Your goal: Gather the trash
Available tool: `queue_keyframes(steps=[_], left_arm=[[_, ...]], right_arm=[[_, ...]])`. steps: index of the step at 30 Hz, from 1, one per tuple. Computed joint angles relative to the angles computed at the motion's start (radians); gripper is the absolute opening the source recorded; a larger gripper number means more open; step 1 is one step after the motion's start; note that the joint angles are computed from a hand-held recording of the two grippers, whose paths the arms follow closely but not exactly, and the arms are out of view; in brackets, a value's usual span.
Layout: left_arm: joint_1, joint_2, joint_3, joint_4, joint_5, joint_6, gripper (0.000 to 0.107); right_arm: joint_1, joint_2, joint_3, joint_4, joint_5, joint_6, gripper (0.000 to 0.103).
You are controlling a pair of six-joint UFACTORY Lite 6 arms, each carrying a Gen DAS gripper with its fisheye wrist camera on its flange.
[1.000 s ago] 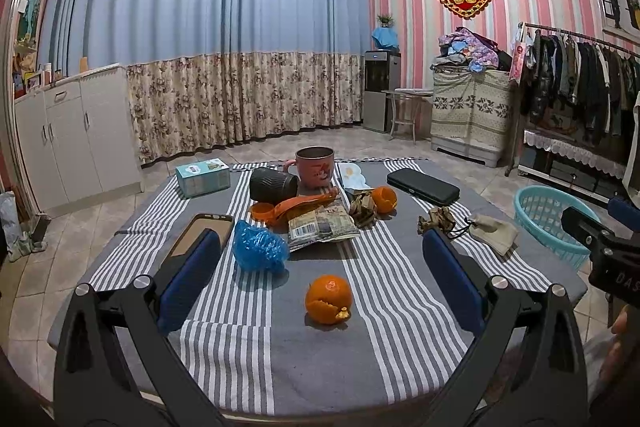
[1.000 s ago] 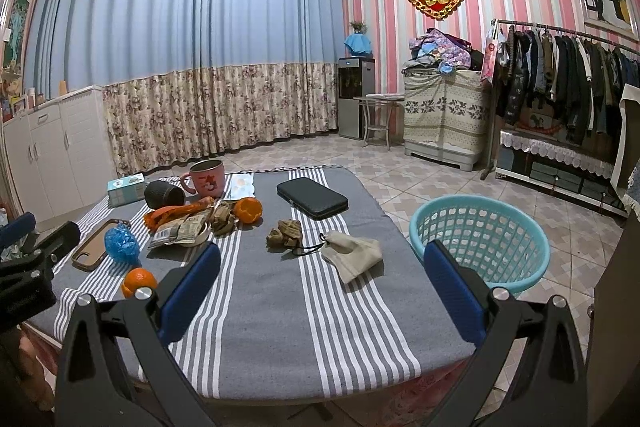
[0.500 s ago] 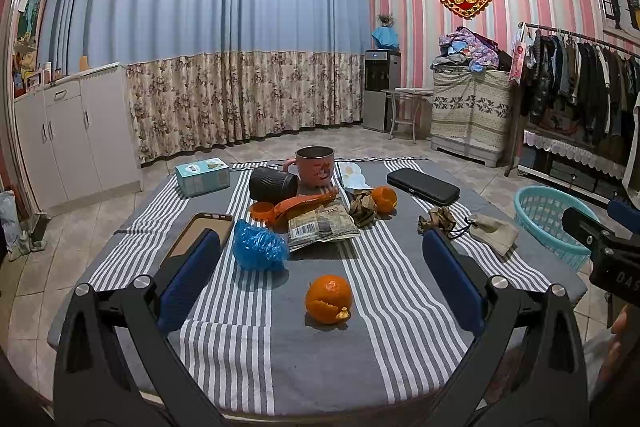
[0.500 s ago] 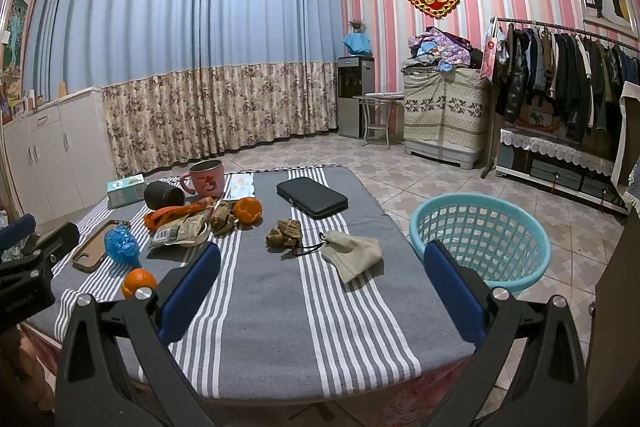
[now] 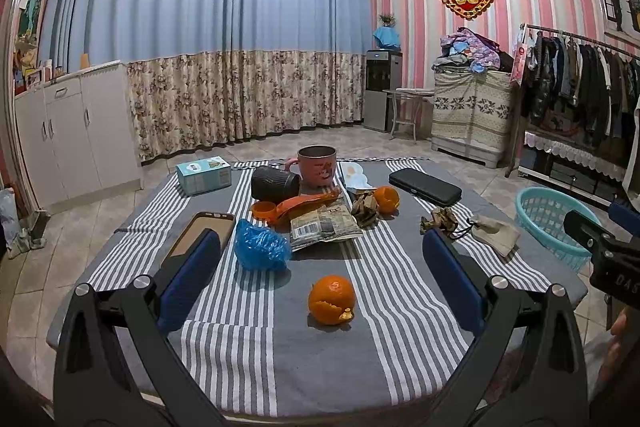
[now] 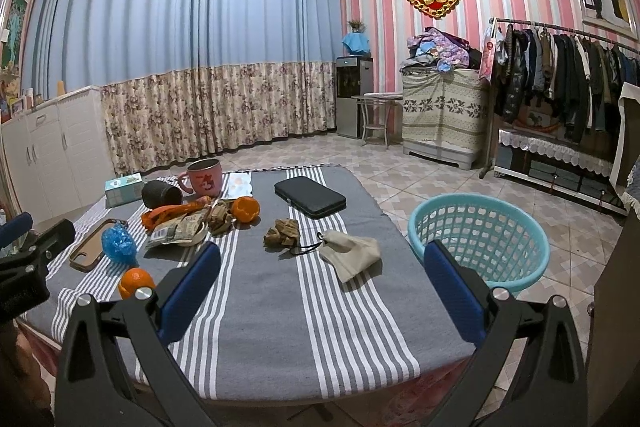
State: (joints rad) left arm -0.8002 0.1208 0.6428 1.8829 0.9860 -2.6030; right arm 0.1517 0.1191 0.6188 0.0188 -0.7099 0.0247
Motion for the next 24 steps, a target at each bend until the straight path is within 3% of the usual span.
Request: queue_keyframes(steps=[24], left_arm=[[0.052, -0.001, -0.036, 0.057, -0.009, -0.044, 0.098]], right_arm=[[0.005, 0.030, 0.006, 0.018, -0.026, -0.012, 0.099]])
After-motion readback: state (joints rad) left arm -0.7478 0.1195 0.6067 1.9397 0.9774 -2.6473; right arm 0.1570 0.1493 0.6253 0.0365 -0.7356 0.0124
